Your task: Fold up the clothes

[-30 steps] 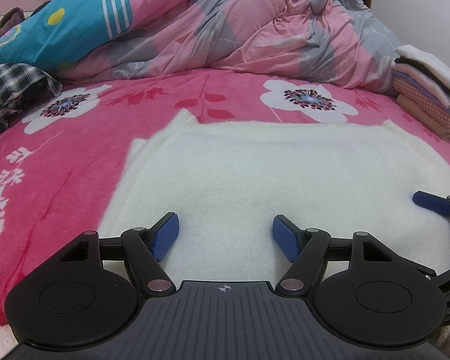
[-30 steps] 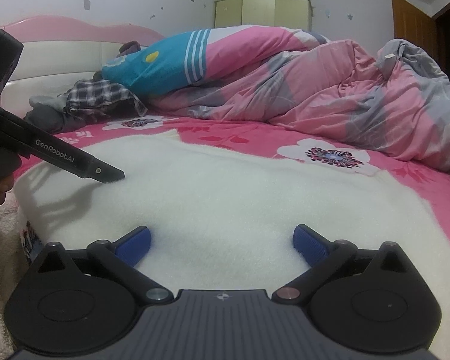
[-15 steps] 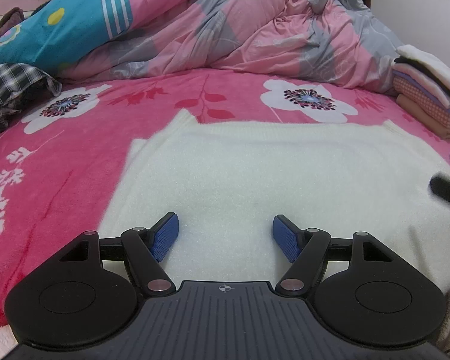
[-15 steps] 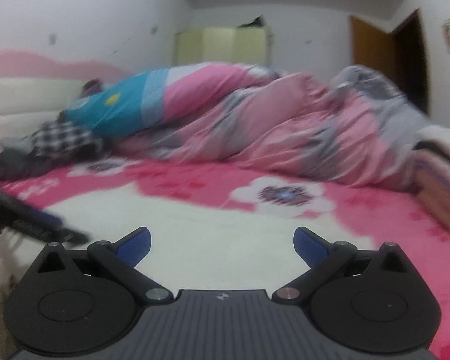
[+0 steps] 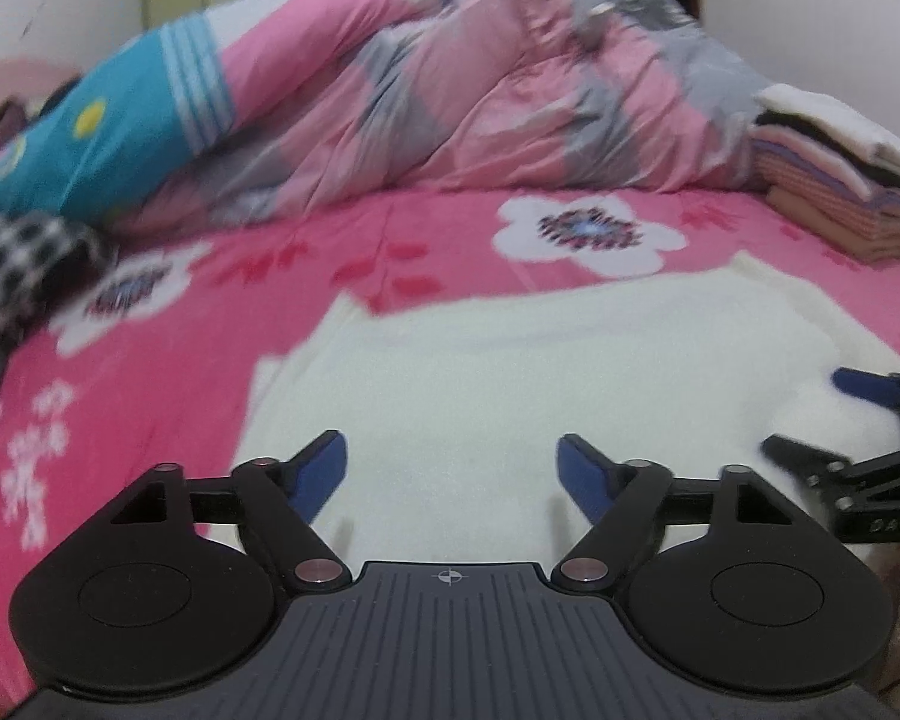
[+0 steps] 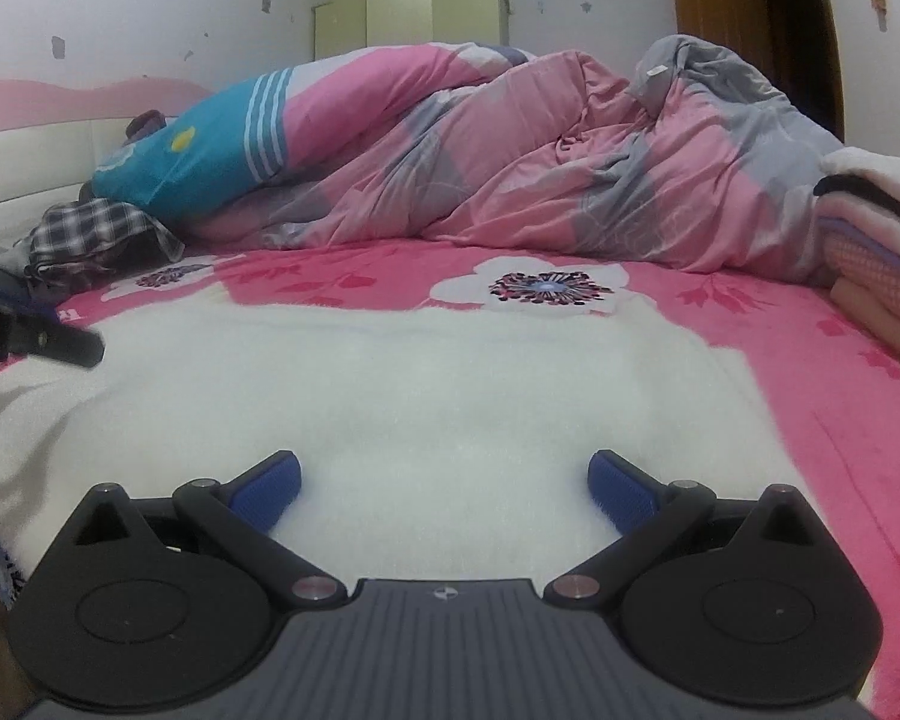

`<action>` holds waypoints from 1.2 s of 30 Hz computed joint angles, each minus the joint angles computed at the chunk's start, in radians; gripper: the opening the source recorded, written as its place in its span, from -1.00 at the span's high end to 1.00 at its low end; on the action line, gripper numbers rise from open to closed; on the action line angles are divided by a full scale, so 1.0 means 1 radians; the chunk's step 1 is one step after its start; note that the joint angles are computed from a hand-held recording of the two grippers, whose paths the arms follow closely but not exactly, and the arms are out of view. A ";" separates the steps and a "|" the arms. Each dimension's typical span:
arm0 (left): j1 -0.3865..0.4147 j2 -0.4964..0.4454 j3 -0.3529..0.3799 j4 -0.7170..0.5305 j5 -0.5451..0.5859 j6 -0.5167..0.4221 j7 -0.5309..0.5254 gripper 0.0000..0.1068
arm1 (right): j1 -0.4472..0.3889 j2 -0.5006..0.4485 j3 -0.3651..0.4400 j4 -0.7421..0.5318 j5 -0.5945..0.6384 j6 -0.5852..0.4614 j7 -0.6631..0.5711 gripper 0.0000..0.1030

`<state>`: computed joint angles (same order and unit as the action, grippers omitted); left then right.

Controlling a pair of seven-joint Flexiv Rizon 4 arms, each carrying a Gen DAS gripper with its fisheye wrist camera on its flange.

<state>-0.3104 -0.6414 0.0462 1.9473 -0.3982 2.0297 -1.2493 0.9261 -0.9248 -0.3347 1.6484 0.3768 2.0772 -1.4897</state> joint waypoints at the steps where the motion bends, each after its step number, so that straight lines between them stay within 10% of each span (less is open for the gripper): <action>1: -0.003 -0.006 0.000 -0.014 0.004 -0.003 0.008 -0.54 | -0.001 0.000 0.002 0.001 0.000 0.003 -0.001 -1.00; 11: -0.154 -0.093 0.152 -0.138 -0.114 -0.182 0.055 -0.65 | -0.006 -0.003 0.010 -0.002 0.002 0.013 -0.009 -1.00; 36: -0.125 -0.077 0.175 -0.139 0.035 -0.239 -0.150 -0.82 | -0.009 -0.003 0.021 -0.006 0.019 0.017 -0.030 -1.00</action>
